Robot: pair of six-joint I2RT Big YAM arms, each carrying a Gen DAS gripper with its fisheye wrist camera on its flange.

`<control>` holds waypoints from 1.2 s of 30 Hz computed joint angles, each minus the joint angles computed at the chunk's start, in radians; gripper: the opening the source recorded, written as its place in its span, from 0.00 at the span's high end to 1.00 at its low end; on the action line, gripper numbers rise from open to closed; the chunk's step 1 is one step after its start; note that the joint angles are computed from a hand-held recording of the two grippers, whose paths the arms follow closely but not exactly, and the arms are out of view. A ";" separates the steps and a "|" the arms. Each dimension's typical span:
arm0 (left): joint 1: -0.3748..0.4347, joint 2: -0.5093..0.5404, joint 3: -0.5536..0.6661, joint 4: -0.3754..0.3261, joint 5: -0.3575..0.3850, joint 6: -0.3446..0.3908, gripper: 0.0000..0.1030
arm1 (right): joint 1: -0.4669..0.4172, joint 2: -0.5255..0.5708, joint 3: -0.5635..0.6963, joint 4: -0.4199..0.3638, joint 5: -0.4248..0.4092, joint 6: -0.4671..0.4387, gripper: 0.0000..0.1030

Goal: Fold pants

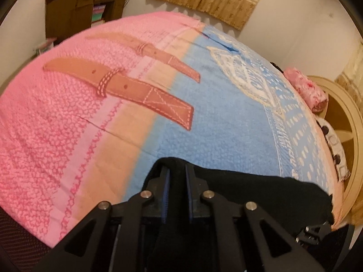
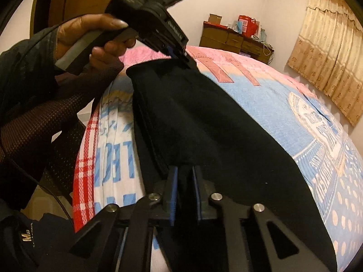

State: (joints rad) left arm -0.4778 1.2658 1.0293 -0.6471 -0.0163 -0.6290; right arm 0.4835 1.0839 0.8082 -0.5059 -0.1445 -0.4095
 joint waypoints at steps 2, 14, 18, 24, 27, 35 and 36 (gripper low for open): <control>0.023 0.009 -0.004 0.017 0.043 -0.007 0.87 | 0.006 -0.020 -0.003 -0.007 -0.006 -0.003 0.92; 0.020 -0.050 -0.027 -0.010 -0.059 0.027 0.72 | 0.099 -0.041 -0.032 0.017 0.092 -0.060 0.85; -0.037 -0.089 -0.041 -0.047 -0.121 0.025 0.50 | 0.084 -0.076 -0.041 -0.016 0.067 -0.052 0.68; -0.111 -0.121 -0.097 -0.169 -0.128 -0.046 0.43 | 0.040 -0.148 -0.079 -0.020 0.066 -0.040 0.68; -0.114 -0.156 -0.125 -0.146 -0.112 -0.071 0.43 | 0.020 -0.160 -0.089 -0.009 0.046 -0.026 0.68; -0.094 -0.105 -0.103 -0.103 -0.074 -0.067 0.59 | 0.052 -0.180 -0.115 0.026 0.045 -0.016 0.68; -0.099 -0.100 -0.097 -0.109 -0.092 -0.056 0.63 | 0.054 -0.184 -0.118 0.027 0.047 -0.016 0.68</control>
